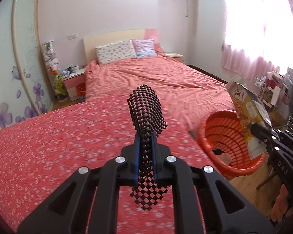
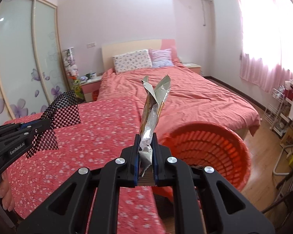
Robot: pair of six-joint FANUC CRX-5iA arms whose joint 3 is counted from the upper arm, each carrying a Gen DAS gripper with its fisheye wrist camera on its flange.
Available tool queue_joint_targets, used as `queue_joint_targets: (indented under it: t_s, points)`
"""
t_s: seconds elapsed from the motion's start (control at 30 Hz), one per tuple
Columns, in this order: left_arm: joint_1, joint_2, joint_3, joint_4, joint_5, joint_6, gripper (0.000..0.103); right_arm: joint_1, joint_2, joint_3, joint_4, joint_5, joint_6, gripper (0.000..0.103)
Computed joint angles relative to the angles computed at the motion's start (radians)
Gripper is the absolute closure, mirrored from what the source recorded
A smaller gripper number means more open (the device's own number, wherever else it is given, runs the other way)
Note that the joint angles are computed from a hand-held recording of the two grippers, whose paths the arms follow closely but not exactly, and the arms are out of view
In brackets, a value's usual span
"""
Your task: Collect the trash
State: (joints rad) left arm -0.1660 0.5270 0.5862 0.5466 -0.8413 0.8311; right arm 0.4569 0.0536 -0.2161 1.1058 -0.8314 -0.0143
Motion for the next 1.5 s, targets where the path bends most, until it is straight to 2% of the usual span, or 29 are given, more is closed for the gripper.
queue_joint_targets:
  t_s: [0.33,0.47,0.57,0.67,0.7,0.77,0.83,0.9,0.97,1.07,1.23,1.4,1.5]
  points:
    - [-0.097,0.083,0.078,0.104,-0.112,-0.023,0.092,-0.083,-0.081,-0.103,-0.02,0.034,-0.08,0.092]
    - [-0.141,0.127,0.125,0.106,-0.149,-0.02,0.091,-0.127,-0.091,-0.126,-0.044,0.071,-0.089,0.092]
    - [-0.18,0.181,0.201,0.071,-0.189,0.024,0.088,-0.164,-0.085,-0.129,-0.074,0.105,-0.083,0.091]
    - [-0.208,0.27,0.344,0.01,-0.244,0.098,0.072,-0.203,-0.074,-0.126,-0.113,0.147,-0.074,0.089]
    - [-0.214,0.291,0.382,-0.014,-0.253,0.12,0.066,-0.211,-0.072,-0.127,-0.125,0.154,-0.071,0.086]
    - [-0.22,0.34,0.462,-0.053,-0.287,0.156,0.065,-0.221,-0.059,-0.116,-0.151,0.143,-0.056,0.073]
    - [-0.222,0.356,0.491,-0.081,-0.296,0.175,0.061,-0.217,-0.057,-0.117,-0.156,0.128,-0.058,0.062]
    - [-0.219,0.335,0.453,-0.09,-0.26,0.165,0.057,-0.213,-0.069,-0.133,-0.15,0.135,-0.07,0.051]
    - [-0.209,0.281,0.355,-0.087,-0.193,0.131,0.053,-0.195,-0.081,-0.148,-0.122,0.107,-0.1,0.039]
    - [-0.189,0.191,0.204,-0.071,-0.099,0.081,0.045,-0.158,-0.102,-0.158,-0.102,0.065,-0.124,0.032]
    - [-0.129,0.009,-0.089,0.021,0.078,-0.062,0.03,-0.088,-0.138,-0.17,-0.038,-0.012,-0.175,0.022]
    - [-0.053,-0.16,-0.348,0.173,0.206,-0.203,0.014,0.045,-0.152,-0.167,0.037,-0.19,-0.256,0.008]
    - [-0.015,-0.255,-0.49,0.254,0.284,-0.277,0.006,0.146,-0.119,-0.123,0.037,-0.375,-0.251,0.004]
